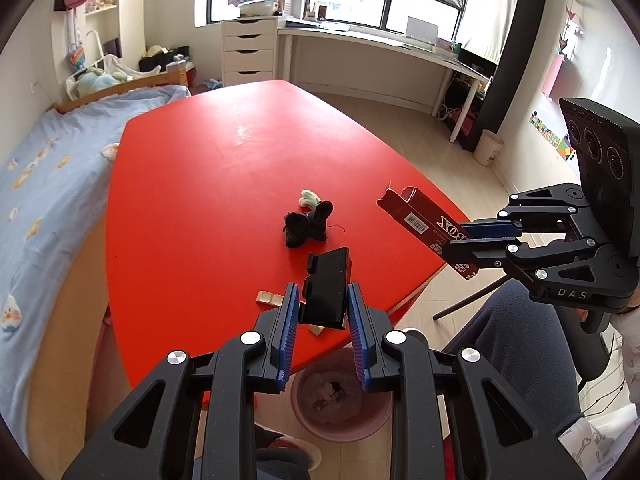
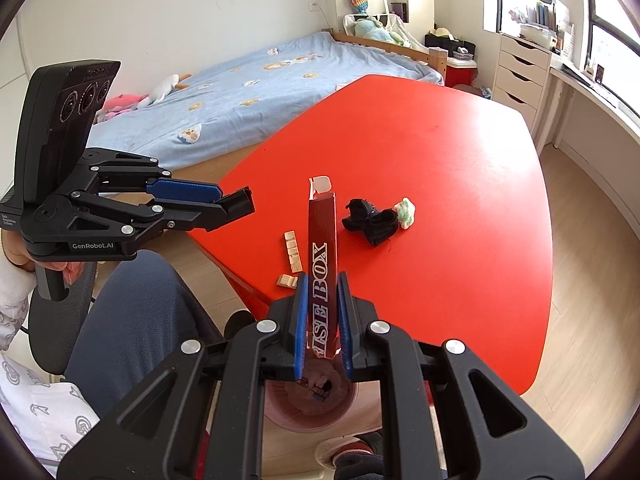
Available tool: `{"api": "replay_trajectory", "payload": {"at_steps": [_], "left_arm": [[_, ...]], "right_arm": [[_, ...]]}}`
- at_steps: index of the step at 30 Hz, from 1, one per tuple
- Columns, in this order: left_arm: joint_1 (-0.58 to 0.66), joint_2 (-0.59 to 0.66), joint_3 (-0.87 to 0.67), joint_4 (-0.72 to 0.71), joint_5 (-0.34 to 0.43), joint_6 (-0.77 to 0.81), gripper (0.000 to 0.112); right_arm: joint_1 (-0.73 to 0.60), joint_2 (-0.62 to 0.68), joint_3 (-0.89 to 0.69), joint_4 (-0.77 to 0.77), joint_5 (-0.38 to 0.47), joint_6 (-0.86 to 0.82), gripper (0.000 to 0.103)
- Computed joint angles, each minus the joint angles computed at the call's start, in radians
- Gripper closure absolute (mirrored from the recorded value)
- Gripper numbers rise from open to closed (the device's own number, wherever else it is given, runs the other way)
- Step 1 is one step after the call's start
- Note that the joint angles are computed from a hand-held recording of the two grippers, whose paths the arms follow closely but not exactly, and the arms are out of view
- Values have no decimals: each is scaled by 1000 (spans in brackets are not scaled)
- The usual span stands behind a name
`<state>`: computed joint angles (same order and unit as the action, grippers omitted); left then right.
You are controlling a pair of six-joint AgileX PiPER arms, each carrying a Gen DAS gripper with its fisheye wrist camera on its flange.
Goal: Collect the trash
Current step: 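Carry the red box and black block to the pink wastebasket and open both tools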
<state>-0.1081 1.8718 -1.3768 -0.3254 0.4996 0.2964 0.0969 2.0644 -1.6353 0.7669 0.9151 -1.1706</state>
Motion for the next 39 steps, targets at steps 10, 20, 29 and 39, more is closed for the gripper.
{"api": "replay_trajectory", "payload": {"at_steps": [10, 20, 29, 39], "left_arm": [[-46, -121, 204, -41, -89, -12, 88], [-84, -157, 328, -115, -133, 5, 88], [-94, -165, 349, -132, -146, 15, 88], [-91, -156, 321, -135, -119, 18, 86]], "right_arm": [[-39, -137, 236, 94, -52, -100, 90], [-52, -193, 400, 129, -93, -162, 90], [-52, -199, 425, 137, -102, -174, 90], [-44, -182, 400, 127, -73, -158, 88]]}}
